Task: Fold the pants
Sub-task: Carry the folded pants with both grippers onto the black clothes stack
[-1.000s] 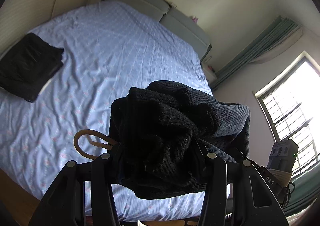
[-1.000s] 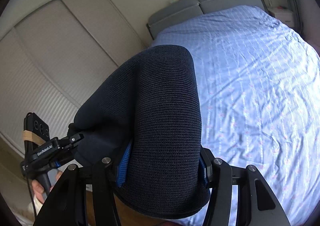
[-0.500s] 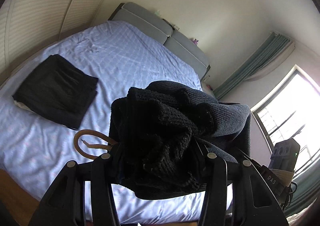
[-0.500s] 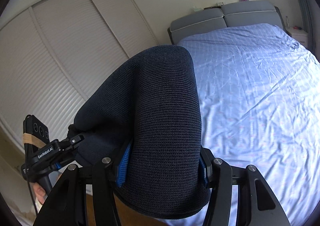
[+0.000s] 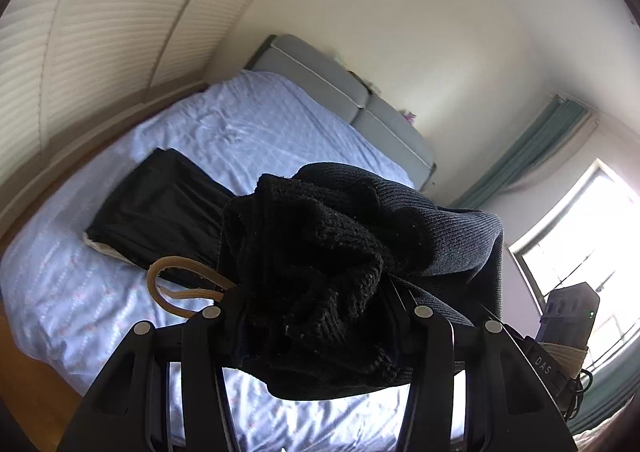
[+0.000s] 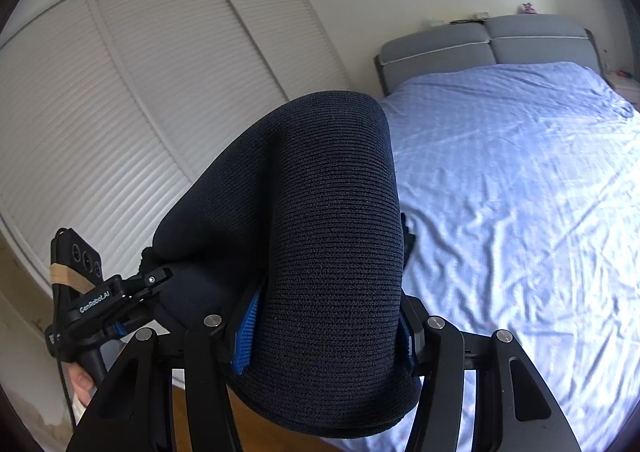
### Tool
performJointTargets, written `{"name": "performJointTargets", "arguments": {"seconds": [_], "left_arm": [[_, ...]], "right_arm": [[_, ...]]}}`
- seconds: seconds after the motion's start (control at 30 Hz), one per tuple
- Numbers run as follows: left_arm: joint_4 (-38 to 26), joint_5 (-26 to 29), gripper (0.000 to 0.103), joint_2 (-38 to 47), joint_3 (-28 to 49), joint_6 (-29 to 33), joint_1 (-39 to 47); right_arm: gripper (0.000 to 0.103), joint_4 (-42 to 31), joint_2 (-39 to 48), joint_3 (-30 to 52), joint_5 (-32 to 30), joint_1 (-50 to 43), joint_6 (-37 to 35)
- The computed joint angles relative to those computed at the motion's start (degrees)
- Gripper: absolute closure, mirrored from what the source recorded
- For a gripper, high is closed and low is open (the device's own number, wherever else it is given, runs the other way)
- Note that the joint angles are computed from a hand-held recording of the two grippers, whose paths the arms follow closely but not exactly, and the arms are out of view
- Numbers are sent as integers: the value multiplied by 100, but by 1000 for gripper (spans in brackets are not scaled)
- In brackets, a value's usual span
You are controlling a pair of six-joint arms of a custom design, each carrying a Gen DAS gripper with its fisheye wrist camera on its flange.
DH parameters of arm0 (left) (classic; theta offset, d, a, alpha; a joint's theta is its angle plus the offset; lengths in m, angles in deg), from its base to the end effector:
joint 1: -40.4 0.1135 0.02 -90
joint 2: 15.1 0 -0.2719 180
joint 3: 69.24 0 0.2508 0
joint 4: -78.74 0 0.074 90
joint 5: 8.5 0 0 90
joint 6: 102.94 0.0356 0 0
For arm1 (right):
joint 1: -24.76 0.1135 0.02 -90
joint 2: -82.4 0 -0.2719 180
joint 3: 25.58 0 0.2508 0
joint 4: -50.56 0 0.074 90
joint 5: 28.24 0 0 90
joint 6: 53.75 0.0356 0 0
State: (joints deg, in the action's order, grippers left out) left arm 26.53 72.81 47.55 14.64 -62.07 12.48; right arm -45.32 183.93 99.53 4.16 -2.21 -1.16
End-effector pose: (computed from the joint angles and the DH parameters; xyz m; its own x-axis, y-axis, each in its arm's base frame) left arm 0.1991 -0.0994 0.3896 -0.5611 -0.5487 -0.6198 -0.1160 0.7935 -0.5974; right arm 0.3100 -0.1240 0.3916 -0.6831 -0.0177 -0.7302 -0.5045 0.7343 0.4542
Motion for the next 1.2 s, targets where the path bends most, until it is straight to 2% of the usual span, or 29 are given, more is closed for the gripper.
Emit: {"name": "performJointTargets", "arguments": {"seconds": [0.13, 0.17, 0.27, 0.37, 0.47, 0.57, 0.77, 0.87, 0.97, 1.13, 1.2], "left_arm": [[47, 239, 54, -69, -96, 274, 458], [87, 381, 54, -83, -158, 339, 653], [196, 1003, 54, -35, -295, 556, 1278], [299, 1808, 54, 162, -379, 1013, 2075], [161, 2712, 54, 684, -195, 1564, 2905], [24, 3386, 54, 1276, 24, 2196, 3520], [-76, 4044, 54, 2641, 626, 3066, 4119], [-156, 4292, 54, 3628, 1335, 3440, 4374], [-295, 4439, 54, 4500, 2146, 3664, 4508], [-739, 4644, 54, 6230, 4072, 3839, 4619], [-1132, 4646, 54, 6915, 4947, 3912, 4599]], "right_arm": [[47, 201, 243, 174, -51, 300, 296], [47, 407, -5, -138, -14, 439, 466], [47, 854, -20, -218, 236, 801, 1004], [47, 1367, -225, -674, 460, 1117, 1429], [47, 1992, -575, -1400, 890, 1534, 2131], [47, 2545, -553, -1677, 1308, 2035, 2885], [47, 3203, -152, -1914, 1934, 2709, 3968], [47, 3614, 285, -1830, 2129, 2977, 4398], [47, 3884, 996, -1335, 2282, 3219, 4700], [47, 3918, 2320, 87, 2538, 3495, 5046], [48, 3690, 2916, 858, 2690, 3579, 5073]]}}
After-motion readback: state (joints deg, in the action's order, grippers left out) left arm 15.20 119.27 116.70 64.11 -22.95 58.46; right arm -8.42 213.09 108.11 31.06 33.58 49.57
